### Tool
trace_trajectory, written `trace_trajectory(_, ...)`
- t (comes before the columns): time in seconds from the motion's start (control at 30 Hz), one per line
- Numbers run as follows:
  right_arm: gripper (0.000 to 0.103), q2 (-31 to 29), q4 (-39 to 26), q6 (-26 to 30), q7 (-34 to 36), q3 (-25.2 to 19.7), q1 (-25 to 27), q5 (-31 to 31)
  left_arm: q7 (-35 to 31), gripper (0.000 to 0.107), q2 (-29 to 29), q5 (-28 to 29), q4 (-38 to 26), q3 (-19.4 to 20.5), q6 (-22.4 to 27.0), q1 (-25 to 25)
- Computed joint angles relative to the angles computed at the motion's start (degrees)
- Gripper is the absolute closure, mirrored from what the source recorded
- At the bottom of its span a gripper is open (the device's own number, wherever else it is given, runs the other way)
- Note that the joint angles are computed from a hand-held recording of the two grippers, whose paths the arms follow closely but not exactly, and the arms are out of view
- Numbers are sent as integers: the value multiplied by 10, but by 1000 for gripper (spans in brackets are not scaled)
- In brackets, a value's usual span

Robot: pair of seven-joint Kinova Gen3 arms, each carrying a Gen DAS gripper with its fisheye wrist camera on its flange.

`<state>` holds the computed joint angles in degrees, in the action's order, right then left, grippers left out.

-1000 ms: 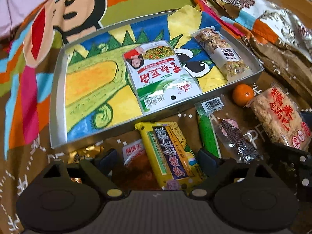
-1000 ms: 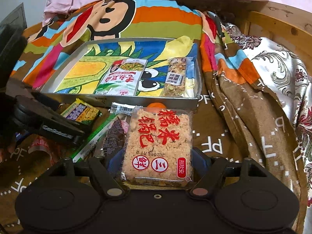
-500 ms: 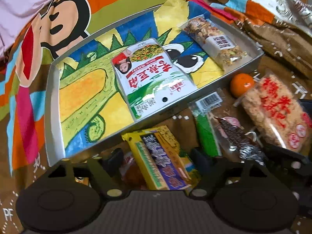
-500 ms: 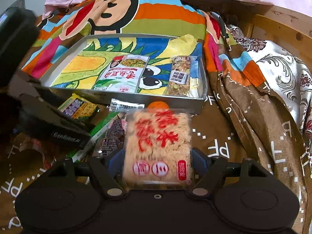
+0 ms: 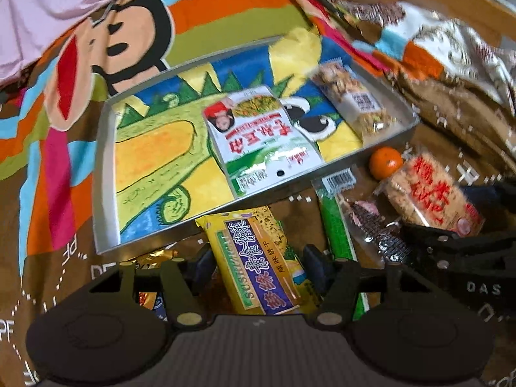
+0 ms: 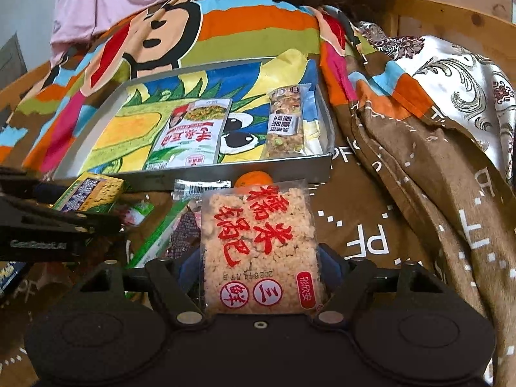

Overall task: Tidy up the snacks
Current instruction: 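Lower the yellow packet and rice-cake packet into the tray with both tools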

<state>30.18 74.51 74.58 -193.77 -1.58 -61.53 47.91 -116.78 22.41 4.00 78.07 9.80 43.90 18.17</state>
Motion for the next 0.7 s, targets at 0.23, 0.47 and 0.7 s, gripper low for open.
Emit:
trace_trajectory(0.23, 29, -1, -3, 22, -27, 3, -32, 39, -42, 44, -39, 110, 62, 32, -55, -61)
trace_trajectory(0.47, 29, 10, -10, 67, -56, 13, -69, 110, -90, 44, -67, 187, 98, 45, -84, -89)
trace_trajectory(0.7, 29, 39, -4, 90, -72, 38, -74, 216, -146, 44, -72, 277, 108, 57, -145, -111)
